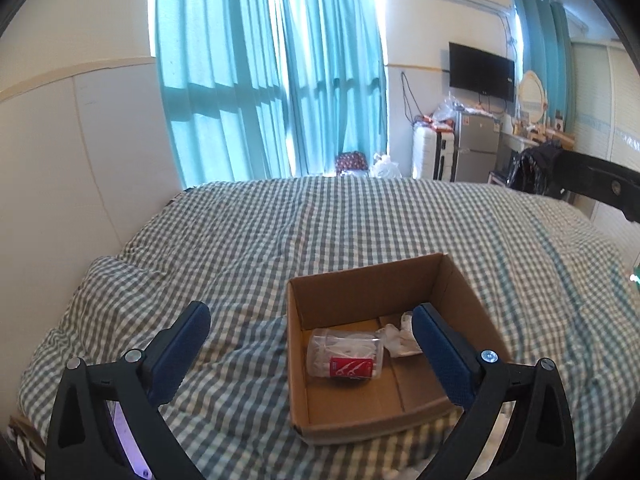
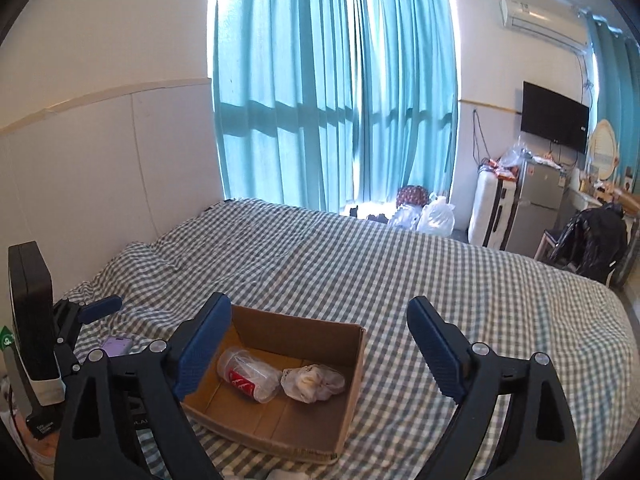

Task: Organize objects
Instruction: 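Withdraw both tools from the box back toward the items, then grasp the blue blister pack with the left tool while the right tool grasps the tissue packet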

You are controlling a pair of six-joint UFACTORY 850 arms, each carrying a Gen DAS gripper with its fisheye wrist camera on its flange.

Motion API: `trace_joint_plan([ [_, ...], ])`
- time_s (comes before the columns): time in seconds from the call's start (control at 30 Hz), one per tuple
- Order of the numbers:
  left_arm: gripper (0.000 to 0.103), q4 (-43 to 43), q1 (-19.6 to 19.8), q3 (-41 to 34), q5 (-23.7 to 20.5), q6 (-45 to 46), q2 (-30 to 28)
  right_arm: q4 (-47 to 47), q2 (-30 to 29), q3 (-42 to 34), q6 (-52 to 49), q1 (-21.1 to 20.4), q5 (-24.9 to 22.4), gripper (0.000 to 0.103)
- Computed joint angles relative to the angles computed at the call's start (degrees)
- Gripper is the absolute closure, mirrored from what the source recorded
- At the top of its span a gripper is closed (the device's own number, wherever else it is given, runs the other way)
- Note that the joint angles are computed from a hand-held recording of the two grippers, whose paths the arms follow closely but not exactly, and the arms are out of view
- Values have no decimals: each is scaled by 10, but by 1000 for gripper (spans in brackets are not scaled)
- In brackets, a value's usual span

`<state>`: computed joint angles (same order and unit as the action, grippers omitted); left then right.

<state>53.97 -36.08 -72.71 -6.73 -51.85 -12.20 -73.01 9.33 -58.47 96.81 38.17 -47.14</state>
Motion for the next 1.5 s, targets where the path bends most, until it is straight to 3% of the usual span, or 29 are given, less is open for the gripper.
trace_joint_plan([
  [0.17, 0, 115, -9, 36, -4, -136, 40, 4, 19, 9, 2, 56, -60, 13],
  [0.33, 0, 207, -24, 77, -43, -240, 77, 18, 32, 27, 7, 106, -105, 13],
  [0.47, 0, 236, -29, 111, -58, -284, 101, 28, 28, 40, 24, 147, -146, 13],
  [0.63, 0, 219, -30, 151, -76, -290, 116, 41, 20, 64, 45, 173, -164, 13],
  [0.83, 0, 152, -22, 188, -75, -248, 113, 71, -3, 94, 73, 177, -142, 13],
  [1.07, 0, 145, -25, 228, -81, -246, 100, 107, -14, 131, 126, 168, -90, 13],
  [1.4, 0, -102, -22, 242, -70, -7, 64, 140, -26, 147, 129, 154, -52, 13],
  [1.5, 0, -141, -30, 248, -68, 48, 61, 146, -30, 144, 124, 153, -51, 13],
])
